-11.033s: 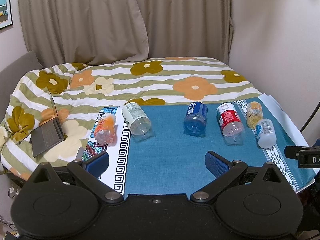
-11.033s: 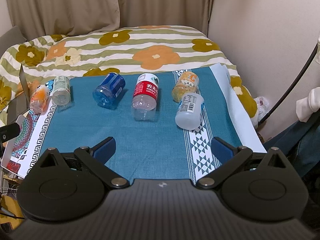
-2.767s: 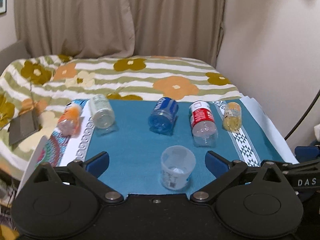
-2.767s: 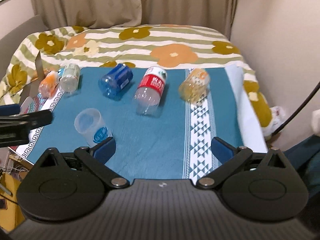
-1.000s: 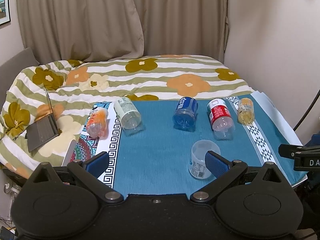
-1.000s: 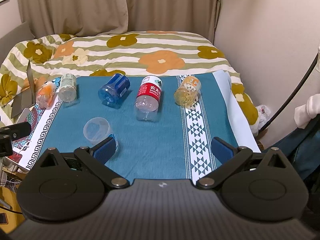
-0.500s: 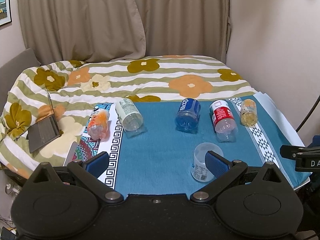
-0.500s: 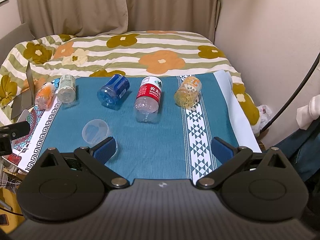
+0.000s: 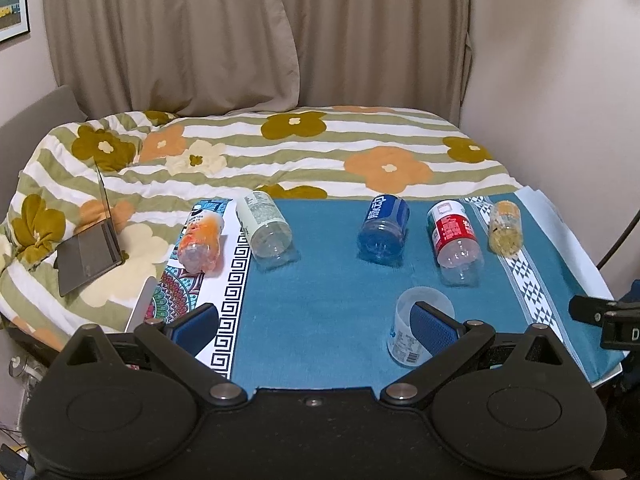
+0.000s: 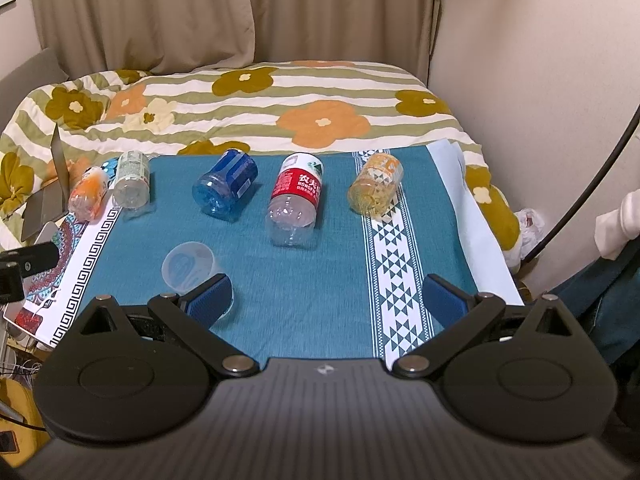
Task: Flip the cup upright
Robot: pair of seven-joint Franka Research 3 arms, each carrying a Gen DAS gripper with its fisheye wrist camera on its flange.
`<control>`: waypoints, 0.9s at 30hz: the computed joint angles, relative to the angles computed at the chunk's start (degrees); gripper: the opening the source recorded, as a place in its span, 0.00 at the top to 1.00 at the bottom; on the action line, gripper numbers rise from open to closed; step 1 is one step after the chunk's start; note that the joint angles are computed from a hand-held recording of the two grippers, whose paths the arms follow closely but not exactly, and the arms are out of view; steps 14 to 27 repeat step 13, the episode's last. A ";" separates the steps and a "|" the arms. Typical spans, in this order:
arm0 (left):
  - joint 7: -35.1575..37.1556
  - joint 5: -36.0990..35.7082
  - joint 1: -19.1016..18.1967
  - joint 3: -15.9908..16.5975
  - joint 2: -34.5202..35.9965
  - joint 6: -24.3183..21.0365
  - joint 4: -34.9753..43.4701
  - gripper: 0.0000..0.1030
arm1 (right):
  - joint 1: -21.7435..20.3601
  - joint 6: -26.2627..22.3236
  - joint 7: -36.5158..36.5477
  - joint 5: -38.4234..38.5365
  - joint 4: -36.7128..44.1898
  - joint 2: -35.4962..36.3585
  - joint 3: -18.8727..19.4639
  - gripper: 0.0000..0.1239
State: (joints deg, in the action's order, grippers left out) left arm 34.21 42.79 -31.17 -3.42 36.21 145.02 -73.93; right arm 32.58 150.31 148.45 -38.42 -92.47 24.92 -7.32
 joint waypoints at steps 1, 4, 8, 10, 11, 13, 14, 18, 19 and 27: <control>-0.27 -0.13 0.08 0.01 0.01 0.17 -0.04 0.00 | -0.19 0.24 -0.26 0.35 0.14 0.21 0.17 0.17; -1.19 -0.57 0.24 0.14 0.02 -0.22 0.01 0.00 | -0.25 1.21 -0.68 0.79 0.28 0.59 0.13 0.17; -2.20 -1.28 0.72 0.10 0.17 0.34 0.10 0.00 | -0.26 2.01 -1.96 1.75 0.54 1.07 0.16 0.17; -3.68 -0.70 0.47 0.66 -0.17 0.76 -0.43 0.00 | -0.74 3.58 -3.19 3.03 0.50 1.40 0.48 0.17; -4.26 -0.32 0.26 0.94 -0.24 0.33 -0.39 0.00 | -1.01 4.73 -4.03 3.82 0.25 1.48 0.67 0.17; -6.11 1.57 -0.74 2.02 -0.46 -1.02 -0.30 0.00 | -1.84 7.03 -7.19 6.14 0.14 2.03 1.43 0.17; -6.11 1.57 -0.74 2.02 -0.46 -1.02 -0.30 0.00 | -1.84 7.03 -7.19 6.14 0.14 2.03 1.43 0.17; -6.11 1.57 -0.74 2.02 -0.46 -1.02 -0.30 0.00 | -1.84 7.03 -7.19 6.14 0.14 2.03 1.43 0.17; -6.11 1.57 -0.74 2.02 -0.46 -1.02 -0.30 0.00 | -1.84 7.03 -7.19 6.14 0.14 2.03 1.43 0.17; -6.11 1.57 -0.74 2.02 -0.46 -1.02 -0.30 0.00 | -1.84 7.03 -7.19 6.14 0.14 2.03 1.43 0.17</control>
